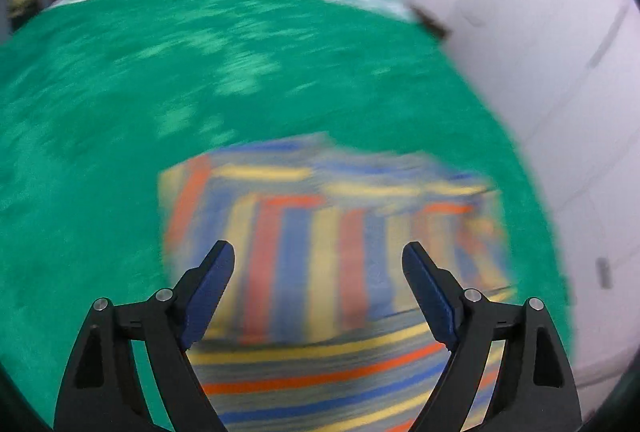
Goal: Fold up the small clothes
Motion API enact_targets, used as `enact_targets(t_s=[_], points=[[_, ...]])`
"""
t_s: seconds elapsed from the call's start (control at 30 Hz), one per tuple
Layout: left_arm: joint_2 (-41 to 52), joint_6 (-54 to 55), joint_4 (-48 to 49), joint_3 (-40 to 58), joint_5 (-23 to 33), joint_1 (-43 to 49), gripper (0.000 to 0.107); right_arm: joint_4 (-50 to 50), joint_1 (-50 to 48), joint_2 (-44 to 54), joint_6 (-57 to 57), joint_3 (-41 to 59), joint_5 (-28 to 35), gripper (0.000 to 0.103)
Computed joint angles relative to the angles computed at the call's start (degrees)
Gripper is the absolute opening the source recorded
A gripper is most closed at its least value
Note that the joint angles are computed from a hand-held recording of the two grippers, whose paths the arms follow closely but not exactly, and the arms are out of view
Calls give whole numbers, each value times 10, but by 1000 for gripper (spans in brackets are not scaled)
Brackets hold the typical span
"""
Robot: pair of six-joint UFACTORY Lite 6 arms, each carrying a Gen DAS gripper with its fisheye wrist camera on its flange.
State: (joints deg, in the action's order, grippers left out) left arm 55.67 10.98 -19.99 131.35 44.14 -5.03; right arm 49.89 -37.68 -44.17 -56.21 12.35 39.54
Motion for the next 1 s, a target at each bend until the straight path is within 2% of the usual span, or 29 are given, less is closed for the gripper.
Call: enact_targets(t_s=[0.07,0.13,0.17,0.23,0.33,0.43,0.57,0.7,0.83,0.87,1.0], points=[[-21,-52,104,-85,-53,-8,87,12,-2,24,-13,5,-6,86],[10,-113,217,-106,-60,-14,87,14,6,37,-12,6,-14,86],[16,-125,246,-130,-63,-13,88,11,15,38,-5,6,-21,86],[-43,-125,233,-234,-128,-2,88,0,23,29,8,3,-25,86],[-171,-8,78,-395,-191,34,88,-12,23,12,18,2,-26,86],[-343,172,-81,-575,-185,81,96,-15,20,11,14,10,-44,86],[-542,383,-223,-815,-237,146,98,-2,-10,30,3,23,-60,86],[-590,623,-416,-943,-272,234,98,-28,-29,-2,36,18,-63,86],[-536,860,-631,-979,-294,292,98,-100,9,-58,119,-3,-92,86],[-535,893,-663,-985,-283,304,98,-117,19,-67,137,-7,-98,86],[-530,924,-689,-980,-257,316,99,-195,77,-89,224,-28,-126,86]])
